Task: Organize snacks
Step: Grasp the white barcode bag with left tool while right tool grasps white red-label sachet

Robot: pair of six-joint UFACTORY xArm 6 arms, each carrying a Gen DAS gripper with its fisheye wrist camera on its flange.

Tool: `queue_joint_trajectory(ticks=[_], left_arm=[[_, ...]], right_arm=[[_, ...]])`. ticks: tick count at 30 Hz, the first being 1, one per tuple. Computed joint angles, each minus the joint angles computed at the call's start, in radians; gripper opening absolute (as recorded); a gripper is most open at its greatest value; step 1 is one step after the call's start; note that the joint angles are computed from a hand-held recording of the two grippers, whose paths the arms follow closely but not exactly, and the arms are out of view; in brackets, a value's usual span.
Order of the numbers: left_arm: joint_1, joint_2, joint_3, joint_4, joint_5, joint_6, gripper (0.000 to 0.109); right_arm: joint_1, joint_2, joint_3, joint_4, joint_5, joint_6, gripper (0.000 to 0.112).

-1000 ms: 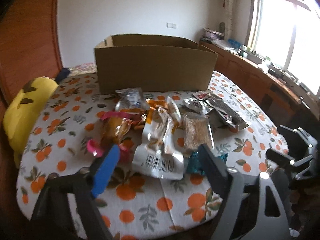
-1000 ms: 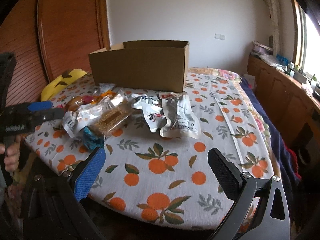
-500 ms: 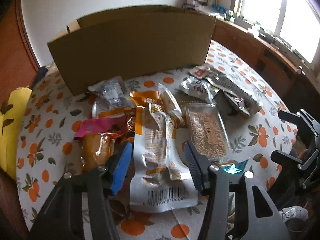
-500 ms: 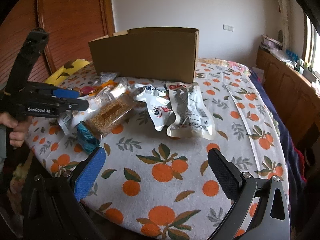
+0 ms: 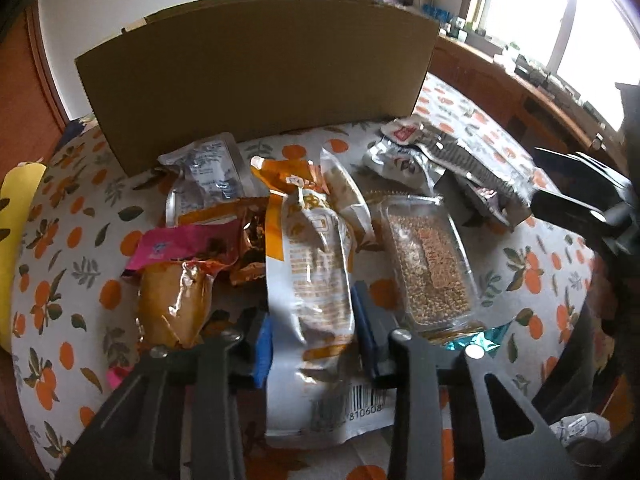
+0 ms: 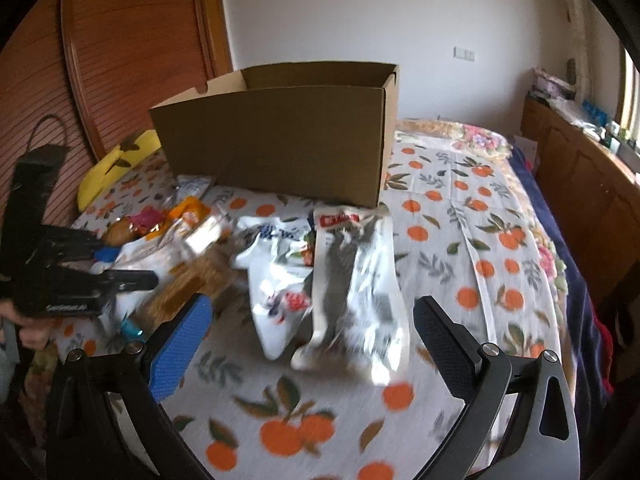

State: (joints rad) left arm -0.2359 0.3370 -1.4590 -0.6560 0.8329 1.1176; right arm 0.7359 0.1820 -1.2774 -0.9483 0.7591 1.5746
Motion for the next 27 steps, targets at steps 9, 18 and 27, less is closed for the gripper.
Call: queue_joint_trajectory(ticks=[9, 18, 27], left_arm=[[0.033, -0.044, 0.04, -0.064, 0.032, 0.066, 0.03], [0.054, -0.066, 0.058, -0.116, 0.036, 0.072, 0.03], [0.067, -0.099, 0.078, -0.186, 0.069, 0.104, 0.03]], right_arm=[[-0.126, 0.038, 0.013, 0.206, -0.145, -0.188, 0.083], [-0.171, 0.073, -0.007, 0.311, -0.181, -0.282, 0.08], [-0.161, 0.11, -0.07, 0.321, -0.102, -0.323, 0.071]])
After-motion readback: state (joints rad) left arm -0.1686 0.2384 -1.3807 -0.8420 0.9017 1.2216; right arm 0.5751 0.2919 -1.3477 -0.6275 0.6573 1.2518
